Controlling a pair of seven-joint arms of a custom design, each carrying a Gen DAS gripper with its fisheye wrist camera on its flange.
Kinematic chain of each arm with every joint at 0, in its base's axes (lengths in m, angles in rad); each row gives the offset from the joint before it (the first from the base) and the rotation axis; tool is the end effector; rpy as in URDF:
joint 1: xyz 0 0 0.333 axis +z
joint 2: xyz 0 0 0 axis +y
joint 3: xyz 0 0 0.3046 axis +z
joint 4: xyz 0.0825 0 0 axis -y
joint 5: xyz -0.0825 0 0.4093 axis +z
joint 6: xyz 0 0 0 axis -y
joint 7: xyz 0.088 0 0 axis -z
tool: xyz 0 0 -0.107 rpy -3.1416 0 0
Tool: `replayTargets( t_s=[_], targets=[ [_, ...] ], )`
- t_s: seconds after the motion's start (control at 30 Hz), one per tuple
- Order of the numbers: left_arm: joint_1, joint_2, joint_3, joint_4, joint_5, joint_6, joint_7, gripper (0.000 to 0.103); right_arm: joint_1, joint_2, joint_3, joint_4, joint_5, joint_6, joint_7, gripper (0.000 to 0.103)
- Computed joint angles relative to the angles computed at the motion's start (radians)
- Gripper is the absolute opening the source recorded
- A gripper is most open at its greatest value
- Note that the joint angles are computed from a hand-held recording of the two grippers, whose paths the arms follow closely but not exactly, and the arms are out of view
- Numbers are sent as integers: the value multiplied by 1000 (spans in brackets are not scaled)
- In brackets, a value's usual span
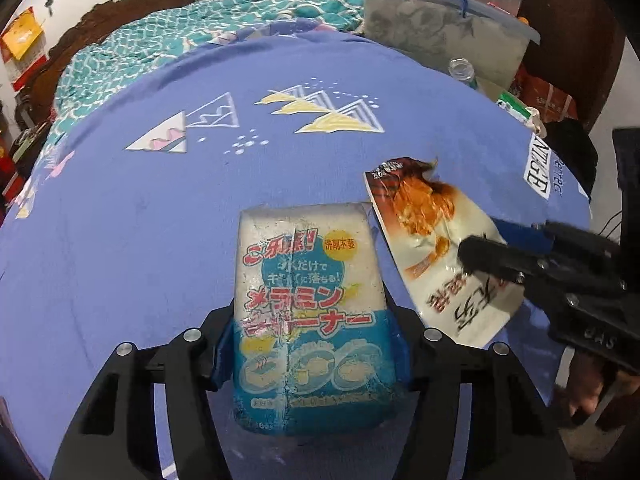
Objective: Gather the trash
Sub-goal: 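Carry the sponge package and snack bag toward the beige bin with both tools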
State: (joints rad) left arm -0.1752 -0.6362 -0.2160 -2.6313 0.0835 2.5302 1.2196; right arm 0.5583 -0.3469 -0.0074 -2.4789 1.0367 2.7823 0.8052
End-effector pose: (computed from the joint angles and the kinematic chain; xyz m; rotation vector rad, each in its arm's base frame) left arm 0.3918 -0.1641 0.4804 -1.8224 1.9916 -0.5423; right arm 0.4357 0.2223 0.4489 -1.9250 1.2171 -0.0464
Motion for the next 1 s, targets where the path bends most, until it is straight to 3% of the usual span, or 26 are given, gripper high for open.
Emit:
replayTargets(
  t_s=[0.03, 0.07, 0.13, 0.4, 0.6, 0.67, 0.73, 0.8, 0.9, 1.0],
  targets=[
    [-12, 30, 8, 25, -11, 1, 16, 56, 7, -1, -14, 0, 35, 3, -18, 27],
    [-28, 60, 19, 50, -29, 6, 36, 56, 13, -3, -28, 1, 79, 8, -42, 14],
    [-46, 124, 21, 106, -50, 25, 65, 56, 2, -6, -43, 6, 153, 28, -76, 10],
    [-65, 481, -47, 453, 21, 76, 106, 56, -115, 46, -83, 94, 307, 101, -164, 7],
    [-118, 797, -51, 852, 108, 15, 125, 57, -236, 155, -101, 238, 412, 118, -223, 7],
    [-151, 897, -37, 987, 137, -28, 120, 57, -285, 210, -97, 292, 368, 112, -161, 7],
    [-164, 962, -30, 1085, 119, -61, 128, 57, -339, 228, -109, 312, 318, -9, -81, 8],
    [-145, 951, -36, 1078, 53, -47, 168, 57, -379, 221, -106, 307, 269, -124, -44, 11],
    [-107, 879, -45, 981, -49, -17, 238, 57, -423, 218, -113, 297, 219, -340, -24, 11],
    [-70, 773, -43, 826, -164, 5, 281, 57, -440, 219, -99, 286, 200, -450, -31, 12]
  ],
)
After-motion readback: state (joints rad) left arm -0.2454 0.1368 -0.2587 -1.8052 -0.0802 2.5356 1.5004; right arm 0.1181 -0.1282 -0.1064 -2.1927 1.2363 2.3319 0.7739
